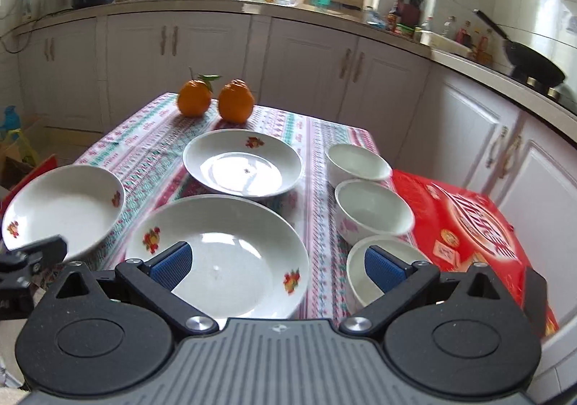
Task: Organize plates and bowls
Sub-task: 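Grasp the large white plate with the left gripper while the right gripper grasps another plate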
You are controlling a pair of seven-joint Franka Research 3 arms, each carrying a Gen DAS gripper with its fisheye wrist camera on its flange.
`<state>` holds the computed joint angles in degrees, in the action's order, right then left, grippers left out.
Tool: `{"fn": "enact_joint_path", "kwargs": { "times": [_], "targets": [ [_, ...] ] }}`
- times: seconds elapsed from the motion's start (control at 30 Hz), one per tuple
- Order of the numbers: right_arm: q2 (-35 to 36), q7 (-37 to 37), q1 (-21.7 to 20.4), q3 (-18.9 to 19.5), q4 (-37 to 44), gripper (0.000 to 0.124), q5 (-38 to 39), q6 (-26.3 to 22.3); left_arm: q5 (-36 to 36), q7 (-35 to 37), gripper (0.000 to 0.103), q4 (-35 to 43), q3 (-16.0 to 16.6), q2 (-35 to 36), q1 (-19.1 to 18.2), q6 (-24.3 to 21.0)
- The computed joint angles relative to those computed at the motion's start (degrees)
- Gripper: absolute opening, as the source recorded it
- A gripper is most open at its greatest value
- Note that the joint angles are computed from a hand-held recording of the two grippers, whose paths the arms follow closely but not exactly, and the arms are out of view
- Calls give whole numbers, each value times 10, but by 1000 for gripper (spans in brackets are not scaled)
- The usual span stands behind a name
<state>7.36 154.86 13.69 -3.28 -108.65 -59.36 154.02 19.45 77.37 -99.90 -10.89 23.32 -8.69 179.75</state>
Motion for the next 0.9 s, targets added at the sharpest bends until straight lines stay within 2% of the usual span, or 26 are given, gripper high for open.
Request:
{"fn": "enact_joint_path", "kwargs": {
  "times": [0.1,0.17,0.2,0.27,0.43,0.6,0.8,0.9],
  "targets": [
    [10,-79,-25,-2,6,103,76,78,-4,32,102,-5,-23,-1,33,-9],
    [21,-152,-40,-1,8,103,149,137,-25,72,102,-12,-66,4,77,-14],
    [28,-198,-50,7,10,103,199,155,-40,93,102,-13,-89,7,99,-23],
    [41,-289,-72,32,20,103,293,172,-65,117,102,-12,-105,12,116,-44],
    [80,-386,-71,40,69,103,375,159,-101,155,102,5,-94,30,112,-78],
    [118,-476,-68,53,119,103,453,129,-146,207,102,44,-111,62,121,-112],
    [161,-558,-57,53,178,103,527,102,-179,228,102,72,-104,85,116,-124],
    [185,-607,-56,60,212,103,568,85,-172,236,102,82,-90,91,104,-125]
  ]
}}
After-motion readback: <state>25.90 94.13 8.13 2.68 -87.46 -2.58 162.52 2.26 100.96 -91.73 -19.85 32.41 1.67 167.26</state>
